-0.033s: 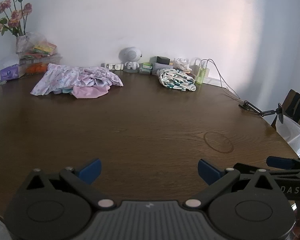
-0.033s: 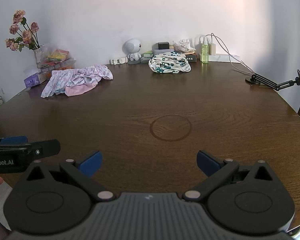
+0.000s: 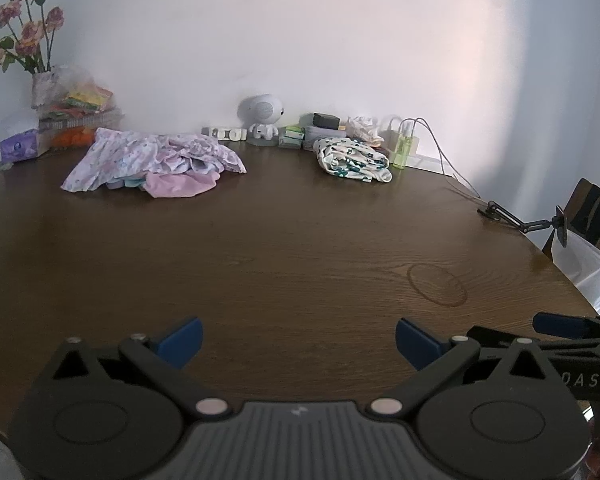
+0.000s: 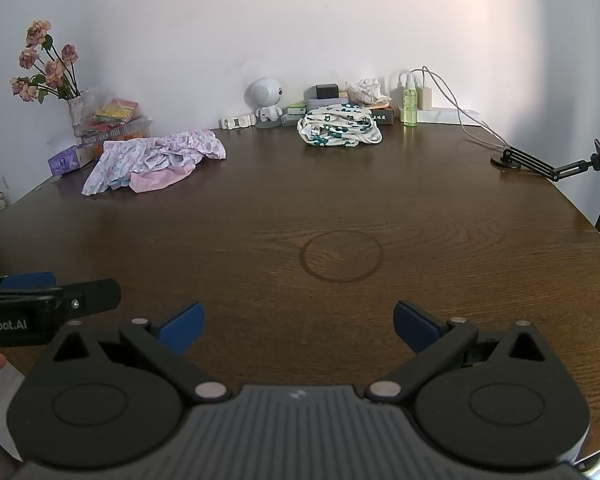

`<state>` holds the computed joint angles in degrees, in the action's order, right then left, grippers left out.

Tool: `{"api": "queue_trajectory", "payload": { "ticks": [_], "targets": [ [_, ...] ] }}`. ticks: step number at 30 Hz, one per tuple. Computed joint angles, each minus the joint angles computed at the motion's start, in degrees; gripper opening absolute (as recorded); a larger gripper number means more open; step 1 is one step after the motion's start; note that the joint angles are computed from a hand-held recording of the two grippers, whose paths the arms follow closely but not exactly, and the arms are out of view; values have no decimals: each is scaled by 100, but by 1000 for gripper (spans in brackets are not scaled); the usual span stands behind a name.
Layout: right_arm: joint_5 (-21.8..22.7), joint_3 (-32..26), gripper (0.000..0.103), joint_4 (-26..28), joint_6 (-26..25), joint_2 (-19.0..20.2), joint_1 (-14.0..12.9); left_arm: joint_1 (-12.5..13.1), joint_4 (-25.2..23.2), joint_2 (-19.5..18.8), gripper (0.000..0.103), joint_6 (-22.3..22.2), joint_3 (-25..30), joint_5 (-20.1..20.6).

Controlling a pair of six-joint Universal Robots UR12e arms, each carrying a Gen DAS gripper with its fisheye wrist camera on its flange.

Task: Fold clothes

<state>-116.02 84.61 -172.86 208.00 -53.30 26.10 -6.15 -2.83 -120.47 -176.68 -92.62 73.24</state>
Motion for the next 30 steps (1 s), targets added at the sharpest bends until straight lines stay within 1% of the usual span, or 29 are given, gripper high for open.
{"api": "queue_trajectory", "payload": {
  "ticks": [13, 30],
  "targets": [
    [10, -3, 103, 58, 29, -23, 4, -12, 58, -20, 103, 47, 9, 10],
    [-5, -11, 103, 39, 42, 4, 14, -9, 7, -13, 103, 87, 3, -34]
  ]
}}
